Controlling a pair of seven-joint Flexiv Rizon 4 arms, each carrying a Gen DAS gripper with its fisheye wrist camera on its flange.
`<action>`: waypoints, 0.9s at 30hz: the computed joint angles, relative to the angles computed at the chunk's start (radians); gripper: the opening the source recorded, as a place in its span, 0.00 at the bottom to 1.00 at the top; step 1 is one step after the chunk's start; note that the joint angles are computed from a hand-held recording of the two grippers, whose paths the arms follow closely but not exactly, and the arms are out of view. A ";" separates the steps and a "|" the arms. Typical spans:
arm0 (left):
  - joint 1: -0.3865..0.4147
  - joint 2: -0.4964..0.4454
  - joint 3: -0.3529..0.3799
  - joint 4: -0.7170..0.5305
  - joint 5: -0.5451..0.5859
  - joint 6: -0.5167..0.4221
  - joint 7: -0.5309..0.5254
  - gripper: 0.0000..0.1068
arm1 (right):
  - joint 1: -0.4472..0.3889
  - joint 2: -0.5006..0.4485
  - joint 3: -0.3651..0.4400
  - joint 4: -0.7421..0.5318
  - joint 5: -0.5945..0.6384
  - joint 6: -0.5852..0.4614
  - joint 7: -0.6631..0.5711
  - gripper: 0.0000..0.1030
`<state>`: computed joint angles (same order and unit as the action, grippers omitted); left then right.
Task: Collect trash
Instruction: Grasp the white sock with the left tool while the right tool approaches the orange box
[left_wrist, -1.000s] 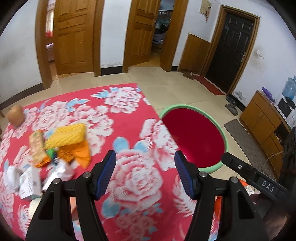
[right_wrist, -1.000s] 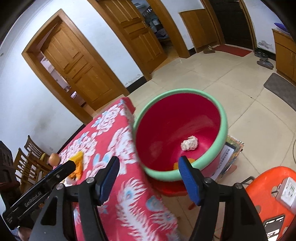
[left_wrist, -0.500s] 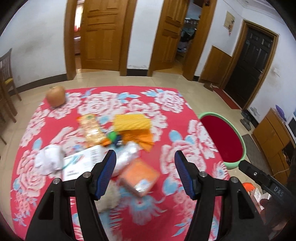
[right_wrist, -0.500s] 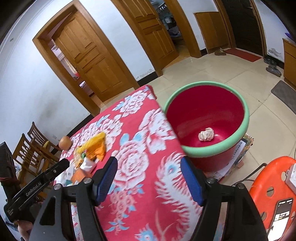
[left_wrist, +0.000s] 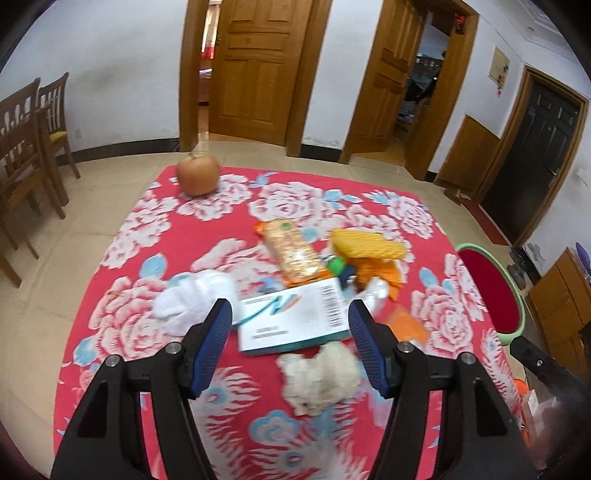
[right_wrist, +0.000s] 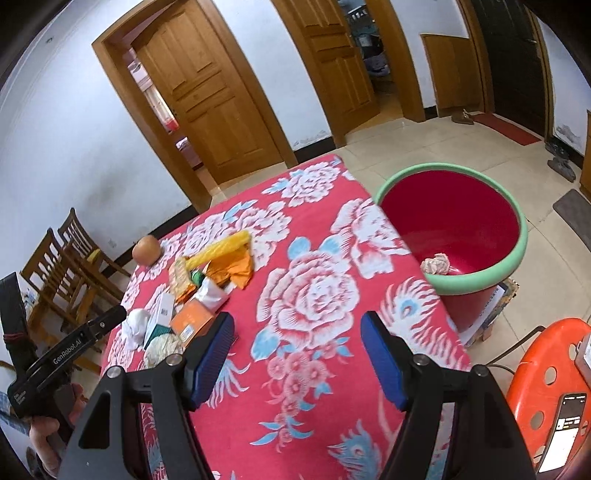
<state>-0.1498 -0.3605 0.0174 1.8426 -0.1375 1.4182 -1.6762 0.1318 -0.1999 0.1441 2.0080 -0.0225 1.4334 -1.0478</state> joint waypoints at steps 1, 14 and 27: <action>-0.003 0.000 0.013 0.004 0.007 0.001 -0.009 0.61 | 0.003 -0.005 0.003 -0.006 0.000 -0.007 -0.002 0.71; 0.041 -0.057 0.048 -0.021 0.029 -0.047 -0.054 0.61 | 0.052 -0.096 0.052 -0.117 0.013 -0.090 -0.097 0.71; 0.117 -0.117 -0.037 -0.030 -0.096 -0.024 0.014 0.61 | 0.064 -0.188 0.083 -0.226 0.059 -0.173 -0.186 0.71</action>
